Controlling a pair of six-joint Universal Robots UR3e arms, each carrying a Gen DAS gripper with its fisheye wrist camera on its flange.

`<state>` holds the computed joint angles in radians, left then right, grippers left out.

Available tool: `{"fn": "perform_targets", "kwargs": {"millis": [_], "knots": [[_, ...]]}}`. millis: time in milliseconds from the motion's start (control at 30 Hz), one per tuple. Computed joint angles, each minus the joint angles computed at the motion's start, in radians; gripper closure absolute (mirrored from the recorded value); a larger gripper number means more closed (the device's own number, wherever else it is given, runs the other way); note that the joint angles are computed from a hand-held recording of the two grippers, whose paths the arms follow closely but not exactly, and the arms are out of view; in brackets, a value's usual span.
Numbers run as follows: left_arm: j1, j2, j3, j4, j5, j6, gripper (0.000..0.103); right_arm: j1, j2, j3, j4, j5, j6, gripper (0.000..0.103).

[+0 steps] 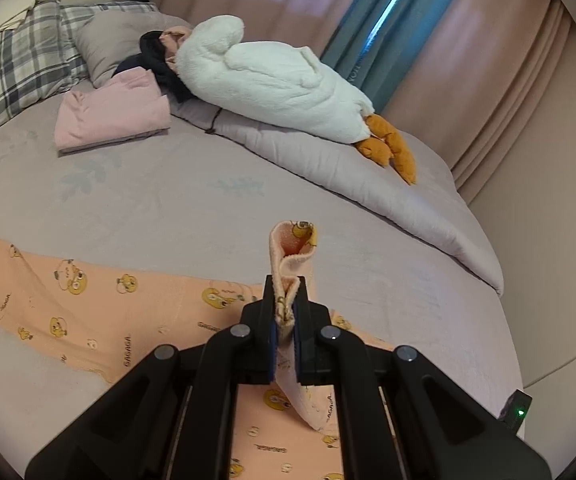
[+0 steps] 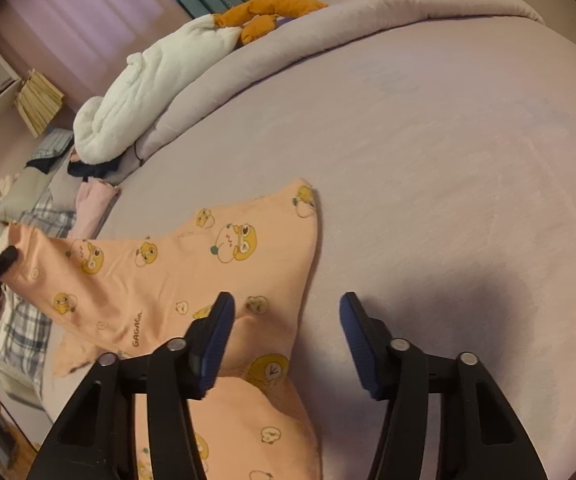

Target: Fold small clothes

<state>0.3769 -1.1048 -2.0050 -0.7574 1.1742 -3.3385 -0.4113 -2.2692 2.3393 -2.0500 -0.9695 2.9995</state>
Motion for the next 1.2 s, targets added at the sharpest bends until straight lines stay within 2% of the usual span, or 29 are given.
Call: {"fn": "perform_targets", "kwargs": {"millis": [133, 267, 367, 600, 900, 1200], "knots": [[0.049, 0.005, -0.023, -0.013, -0.018, 0.015, 0.098, 0.062, 0.060, -0.010, -0.060, -0.028, 0.032, 0.050], [0.089, 0.009, -0.040, -0.040, -0.041, 0.036, 0.098, 0.144, 0.138, -0.032, -0.137, -0.082, 0.071, 0.062], [0.104, 0.011, -0.052, -0.045, -0.044, 0.044, 0.098, 0.200, 0.200, -0.050, -0.182, -0.126, 0.098, 0.064], [0.125, 0.013, -0.055, -0.060, -0.036, 0.060, 0.098, 0.273, 0.269, -0.069, -0.250, -0.220, 0.120, 0.079], [0.127, 0.011, -0.072, -0.051, -0.002, 0.084, 0.098, 0.258, 0.258, -0.056, -0.234, -0.215, 0.111, 0.080], [0.184, 0.014, -0.098, -0.093, -0.020, 0.135, 0.098, 0.282, 0.278, -0.066, -0.252, -0.235, 0.129, 0.080]]}}
